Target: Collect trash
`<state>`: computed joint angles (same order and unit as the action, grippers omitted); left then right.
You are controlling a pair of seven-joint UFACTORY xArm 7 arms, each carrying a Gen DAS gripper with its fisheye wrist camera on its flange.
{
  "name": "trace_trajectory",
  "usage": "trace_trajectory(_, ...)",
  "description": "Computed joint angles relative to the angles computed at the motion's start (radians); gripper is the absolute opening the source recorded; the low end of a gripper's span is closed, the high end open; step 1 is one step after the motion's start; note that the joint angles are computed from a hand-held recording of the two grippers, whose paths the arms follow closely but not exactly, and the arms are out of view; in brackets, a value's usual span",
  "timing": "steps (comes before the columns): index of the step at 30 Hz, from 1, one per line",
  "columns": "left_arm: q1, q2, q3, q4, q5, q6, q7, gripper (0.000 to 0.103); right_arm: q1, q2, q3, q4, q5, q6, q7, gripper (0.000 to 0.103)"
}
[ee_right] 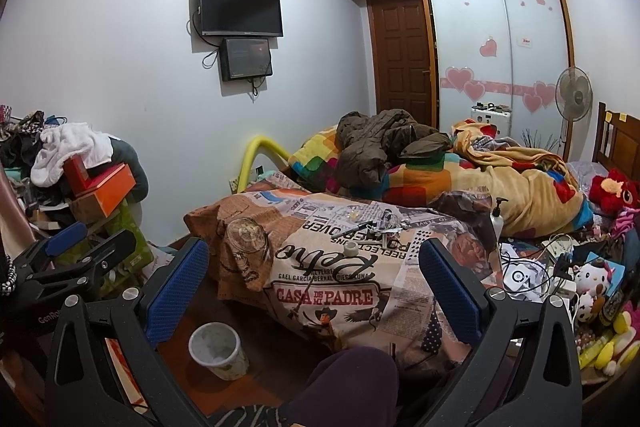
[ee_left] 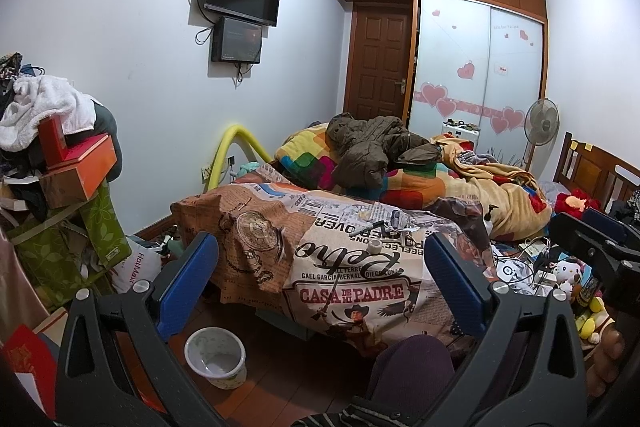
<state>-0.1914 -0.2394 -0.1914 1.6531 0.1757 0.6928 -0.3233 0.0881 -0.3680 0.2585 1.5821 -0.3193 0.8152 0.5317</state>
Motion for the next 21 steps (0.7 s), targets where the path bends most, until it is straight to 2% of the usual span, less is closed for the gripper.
trace_trajectory(6, -0.001, 0.001, -0.005, -0.004, 0.008, -0.005, -0.010, 0.103, 0.004, 0.008, 0.004, 0.013, -0.008, 0.009, 0.008, 0.103)
trace_trajectory(7, -0.001, 0.001, -0.005, -0.004, 0.007, -0.005, -0.010, 0.103, 0.001, 0.026, 0.016, 0.056, -0.011, 0.034, 0.009, 0.103)
trace_trajectory(10, -0.003, 0.003, -0.007, -0.002, 0.010, -0.006, -0.014, 0.103, 0.009, 0.040, 0.015, 0.077, -0.015, 0.047, 0.010, 0.103)
trace_trajectory(21, -0.008, 0.006, -0.008, 0.005, 0.015, -0.001, -0.022, 0.103, 0.024, 0.041, 0.006, 0.075, -0.023, 0.045, 0.015, 0.103)
